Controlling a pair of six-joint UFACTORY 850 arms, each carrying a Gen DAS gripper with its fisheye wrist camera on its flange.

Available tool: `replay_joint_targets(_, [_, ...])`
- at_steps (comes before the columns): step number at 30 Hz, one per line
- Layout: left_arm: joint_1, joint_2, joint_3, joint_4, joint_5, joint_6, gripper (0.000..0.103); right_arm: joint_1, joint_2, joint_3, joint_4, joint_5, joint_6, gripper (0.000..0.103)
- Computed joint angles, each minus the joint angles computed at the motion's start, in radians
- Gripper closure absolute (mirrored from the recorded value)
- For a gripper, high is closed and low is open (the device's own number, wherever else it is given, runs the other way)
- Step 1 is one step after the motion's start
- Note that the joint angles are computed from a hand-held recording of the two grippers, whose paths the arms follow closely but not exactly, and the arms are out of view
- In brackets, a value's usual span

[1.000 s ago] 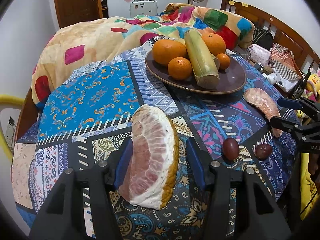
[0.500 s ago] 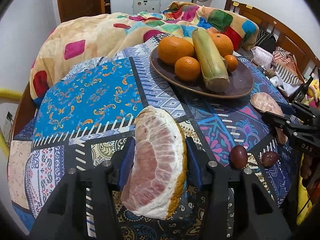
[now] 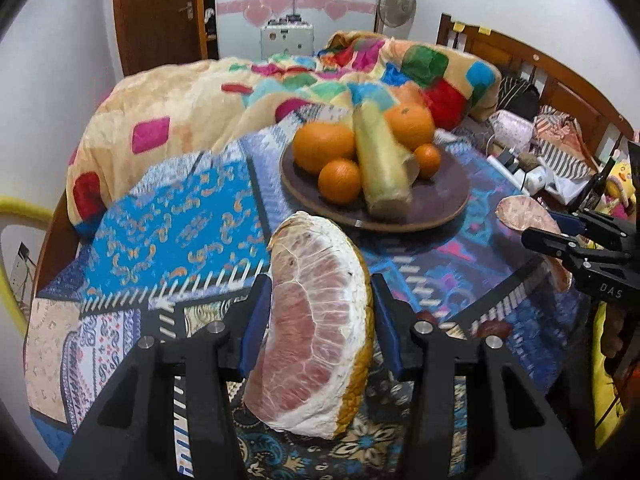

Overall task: Organize fruits
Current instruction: 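Carry both pomelo segments onto the dark plate and open both tools to release them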

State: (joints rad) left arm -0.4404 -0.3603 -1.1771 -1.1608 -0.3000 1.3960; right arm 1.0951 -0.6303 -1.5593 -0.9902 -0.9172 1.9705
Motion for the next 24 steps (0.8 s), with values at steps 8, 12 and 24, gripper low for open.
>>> replay_joint_targets(8, [-0.022, 0.017, -0.023, -0.145, -0.008, 0.124, 0.054, 0.004, 0.017, -0.012, -0.083, -0.054, 0.029, 0.063])
replay_joint_targets(12, [-0.033, 0.003, -0.054, -0.176, -0.015, 0.142, 0.054, -0.006, 0.013, -0.031, -0.118, -0.071, 0.026, 0.063])
replay_joint_targets(24, [-0.053, -0.073, -0.165, -0.184, -0.023, 0.116, 0.054, -0.079, -0.04, -0.105, -0.157, -0.003, -0.028, 0.063])
